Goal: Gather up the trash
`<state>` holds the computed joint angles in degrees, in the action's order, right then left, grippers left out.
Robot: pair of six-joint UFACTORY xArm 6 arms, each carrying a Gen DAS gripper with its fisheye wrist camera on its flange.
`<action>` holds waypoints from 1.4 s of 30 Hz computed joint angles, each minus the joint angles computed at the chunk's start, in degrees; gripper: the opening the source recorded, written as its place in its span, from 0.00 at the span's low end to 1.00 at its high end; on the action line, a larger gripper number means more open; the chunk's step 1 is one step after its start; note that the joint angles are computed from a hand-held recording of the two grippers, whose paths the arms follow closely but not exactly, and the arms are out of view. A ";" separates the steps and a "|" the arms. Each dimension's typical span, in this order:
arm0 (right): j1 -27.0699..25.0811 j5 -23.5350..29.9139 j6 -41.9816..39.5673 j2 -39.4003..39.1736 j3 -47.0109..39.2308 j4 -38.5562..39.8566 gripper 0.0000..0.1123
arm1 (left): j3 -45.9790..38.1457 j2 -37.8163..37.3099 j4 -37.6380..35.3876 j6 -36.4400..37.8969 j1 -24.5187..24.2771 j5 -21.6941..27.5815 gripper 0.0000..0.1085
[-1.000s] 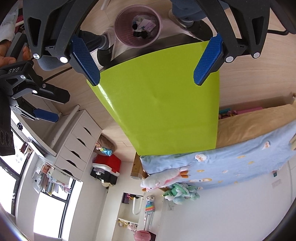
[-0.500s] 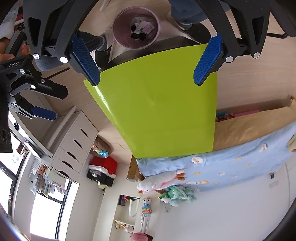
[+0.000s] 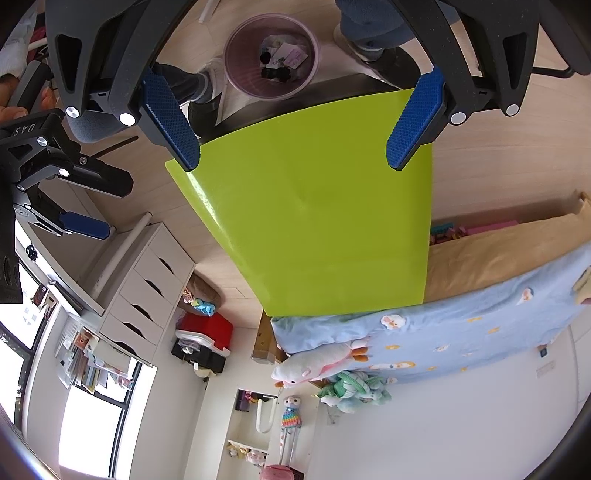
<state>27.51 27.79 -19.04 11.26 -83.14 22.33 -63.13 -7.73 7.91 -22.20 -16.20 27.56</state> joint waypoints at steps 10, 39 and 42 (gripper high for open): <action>0.02 0.03 0.25 0.02 0.01 -0.22 0.89 | 0.07 0.04 -0.04 0.08 -0.07 0.03 0.89; 0.36 -0.76 0.08 -0.55 1.55 0.14 0.89 | 0.83 -0.12 0.79 -1.05 -0.51 -0.08 0.89; 0.31 -0.61 0.04 -0.43 1.26 0.09 0.89 | 1.11 -0.24 0.80 -1.08 -0.55 -0.27 0.89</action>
<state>27.82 27.18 -19.00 10.82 -81.89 22.42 -62.01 -7.97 8.71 -23.29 -16.76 27.29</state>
